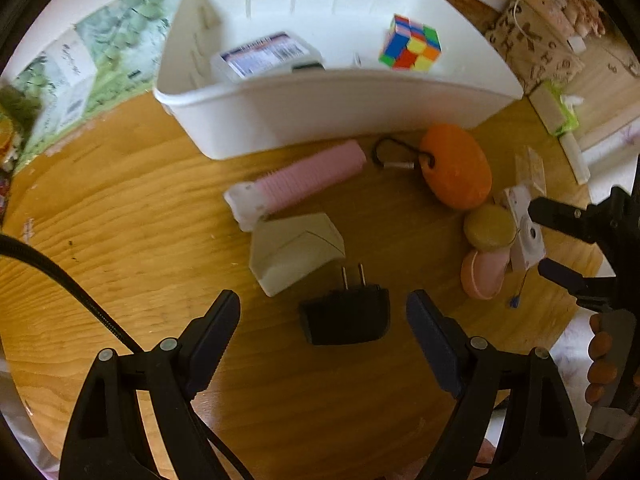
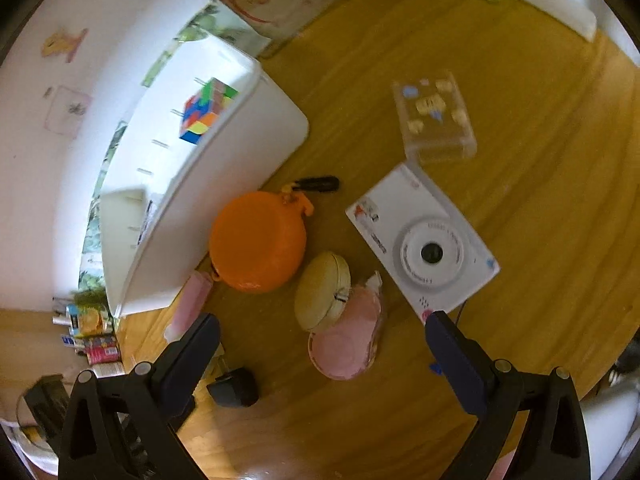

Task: Organize rigid objects
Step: 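Move both grippers toward the black charger and the white toy device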

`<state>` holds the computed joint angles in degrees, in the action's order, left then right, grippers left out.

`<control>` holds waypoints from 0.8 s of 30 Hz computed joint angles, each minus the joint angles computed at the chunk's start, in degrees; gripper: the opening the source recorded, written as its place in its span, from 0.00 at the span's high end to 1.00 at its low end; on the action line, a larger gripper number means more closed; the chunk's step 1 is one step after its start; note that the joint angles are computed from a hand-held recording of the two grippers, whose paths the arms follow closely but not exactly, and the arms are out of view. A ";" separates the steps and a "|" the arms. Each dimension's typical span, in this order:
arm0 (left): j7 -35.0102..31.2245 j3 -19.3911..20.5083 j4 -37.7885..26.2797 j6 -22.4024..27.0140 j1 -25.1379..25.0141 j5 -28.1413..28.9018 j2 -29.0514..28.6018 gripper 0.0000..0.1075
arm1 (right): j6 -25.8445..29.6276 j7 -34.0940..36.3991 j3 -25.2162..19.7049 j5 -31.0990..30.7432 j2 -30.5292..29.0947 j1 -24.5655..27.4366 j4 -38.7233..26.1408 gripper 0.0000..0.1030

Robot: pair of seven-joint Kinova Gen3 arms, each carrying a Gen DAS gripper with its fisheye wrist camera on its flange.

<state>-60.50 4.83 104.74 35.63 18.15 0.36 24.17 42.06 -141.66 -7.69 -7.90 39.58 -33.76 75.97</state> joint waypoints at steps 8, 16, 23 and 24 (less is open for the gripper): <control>-5.95 2.45 -1.80 2.16 -3.07 4.29 3.07 0.19 | 0.00 -1.10 -0.24 -0.99 1.67 -0.05 -1.38 0.17; -10.36 3.37 -2.64 3.22 -4.65 8.07 4.44 0.19 | 1.50 -1.13 -0.53 -1.38 3.40 -0.15 -3.58 0.45; -11.67 2.94 -4.30 4.50 -4.15 8.56 6.00 0.19 | 0.55 -0.52 -0.43 -1.43 3.52 0.25 -2.90 0.62; -12.44 3.04 -3.83 4.63 -4.76 8.70 5.71 0.19 | 0.61 -0.66 -0.28 -1.36 3.57 0.16 -3.00 0.64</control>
